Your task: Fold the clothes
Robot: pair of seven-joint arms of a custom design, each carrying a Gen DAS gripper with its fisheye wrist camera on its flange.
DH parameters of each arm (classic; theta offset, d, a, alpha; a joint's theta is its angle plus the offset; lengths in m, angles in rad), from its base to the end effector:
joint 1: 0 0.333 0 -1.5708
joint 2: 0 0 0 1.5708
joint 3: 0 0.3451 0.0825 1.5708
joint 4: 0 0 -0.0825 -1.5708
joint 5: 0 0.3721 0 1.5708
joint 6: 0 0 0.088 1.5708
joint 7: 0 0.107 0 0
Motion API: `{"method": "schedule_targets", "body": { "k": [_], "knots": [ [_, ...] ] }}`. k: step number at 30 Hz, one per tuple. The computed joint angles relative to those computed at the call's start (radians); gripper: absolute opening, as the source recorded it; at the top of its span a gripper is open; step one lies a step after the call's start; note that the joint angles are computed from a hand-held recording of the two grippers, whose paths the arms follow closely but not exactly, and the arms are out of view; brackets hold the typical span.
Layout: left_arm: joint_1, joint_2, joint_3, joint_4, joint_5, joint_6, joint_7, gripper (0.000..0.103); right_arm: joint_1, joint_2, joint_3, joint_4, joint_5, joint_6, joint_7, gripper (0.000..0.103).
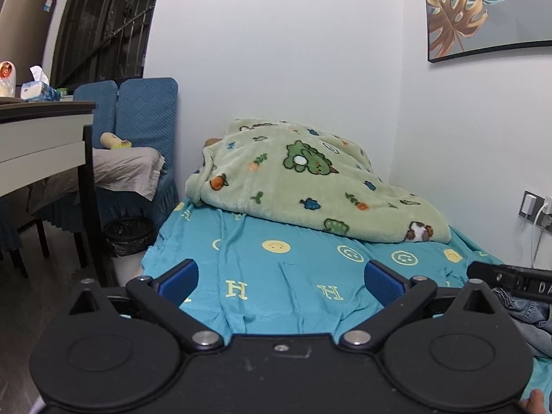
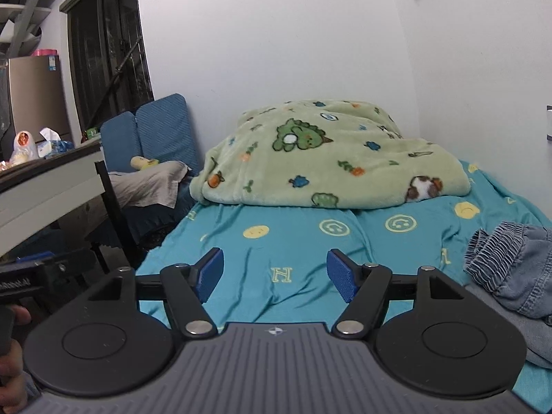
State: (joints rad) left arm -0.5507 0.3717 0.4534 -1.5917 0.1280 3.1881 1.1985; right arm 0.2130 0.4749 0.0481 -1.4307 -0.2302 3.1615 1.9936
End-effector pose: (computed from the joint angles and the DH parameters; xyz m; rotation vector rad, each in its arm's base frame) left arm 0.6853 -0.1450 0.6229 -1.4552 1.4565 -1.1445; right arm 0.7101 0.2007 0.6069 -1.4164 1.3466 -0.7331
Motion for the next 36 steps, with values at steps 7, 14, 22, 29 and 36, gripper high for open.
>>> {"method": "schedule_targets", "body": {
  "k": [7,14,22,29,36],
  "knots": [
    [-0.057,0.025,0.079,0.011,0.024,0.004,-0.035,0.103,0.032,0.010,-0.036,0.004,-0.025,0.034,-0.003,0.089],
    [-0.111,0.040,0.148,0.019,0.023,-0.021,-0.060,0.103,0.143,0.025,-0.192,0.024,-0.081,0.029,0.071,0.103],
    [-0.109,0.039,0.155,0.019,0.095,-0.031,-0.121,0.103,0.086,0.027,-0.112,0.027,-0.088,0.018,0.058,0.103],
    [-0.086,0.034,0.132,0.025,0.153,-0.045,-0.167,0.103,0.084,0.024,-0.104,0.029,-0.089,-0.002,0.053,0.103],
    [-0.041,0.025,0.083,0.027,0.203,-0.048,-0.210,0.103,0.078,0.025,-0.095,0.031,-0.086,-0.013,0.050,0.103]
  ]
}}
